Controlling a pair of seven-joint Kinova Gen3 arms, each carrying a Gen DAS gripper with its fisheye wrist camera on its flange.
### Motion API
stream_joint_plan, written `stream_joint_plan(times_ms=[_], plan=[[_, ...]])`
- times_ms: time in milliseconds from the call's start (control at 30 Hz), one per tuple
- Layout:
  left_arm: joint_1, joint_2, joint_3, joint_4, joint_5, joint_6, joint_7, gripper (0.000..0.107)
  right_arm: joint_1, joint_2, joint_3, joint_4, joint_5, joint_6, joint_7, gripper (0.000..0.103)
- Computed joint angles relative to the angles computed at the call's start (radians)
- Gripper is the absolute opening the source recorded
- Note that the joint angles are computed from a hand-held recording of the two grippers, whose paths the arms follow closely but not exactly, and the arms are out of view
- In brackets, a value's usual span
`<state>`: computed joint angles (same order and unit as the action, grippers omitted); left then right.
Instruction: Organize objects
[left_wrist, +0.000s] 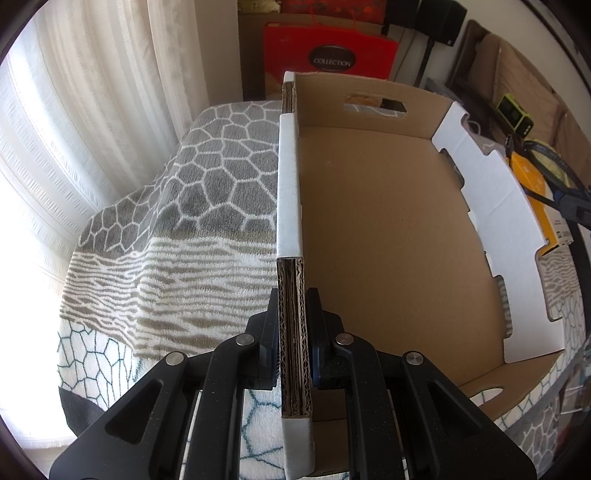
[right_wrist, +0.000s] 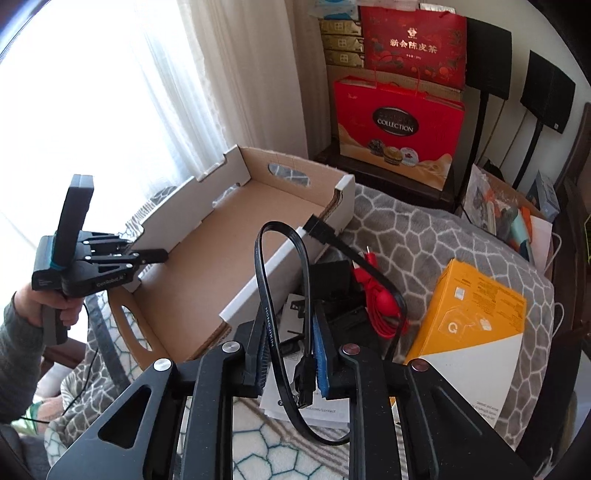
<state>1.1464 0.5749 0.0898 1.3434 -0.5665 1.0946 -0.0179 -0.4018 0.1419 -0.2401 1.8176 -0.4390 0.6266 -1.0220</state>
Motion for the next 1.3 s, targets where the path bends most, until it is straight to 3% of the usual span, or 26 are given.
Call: stream_joint_plan(times_ms=[67,233,533,733,1000,1233,1300], plan=[[0.0,0.0,0.0,0.001,0.0,-0.002,0.003,0.011,-0.019,-0.017,0.0,-0.006,0.028,-0.008,-0.03,0.01],[-0.001,-0.002,0.0,0.004,0.0,-0.004,0.005,0.011,-0.053,-0.044,-0.011,-0.02,0.041,-0.036,-0.072,0.009],[-0.002,-0.003,0.0,0.006,0.001,-0.004,0.009,0.011,-0.094,-0.056,-0.035,-0.104,-0.044,0.008,-0.072,0.007],[-0.004,-0.005,0.001,0.01,0.002,-0.007,0.016,0.011,-0.162,0.003,-0.039,-0.179,0.048,0.059,-0.221,0.007],[-0.003,-0.007,0.003,0.011,0.004,-0.008,0.022,0.011,-0.144,0.137,-0.056,-0.204,-0.02,0.065,-0.276,0.008],[-0.002,-0.006,0.003,0.012,0.002,-0.008,0.021,0.011,-0.173,0.189,-0.008,-0.197,0.108,0.048,-0.436,0.012],[-0.002,-0.005,0.003,0.01,0.002,-0.007,0.019,0.011,-0.182,0.187,0.008,-0.195,0.159,0.048,-0.479,0.019]])
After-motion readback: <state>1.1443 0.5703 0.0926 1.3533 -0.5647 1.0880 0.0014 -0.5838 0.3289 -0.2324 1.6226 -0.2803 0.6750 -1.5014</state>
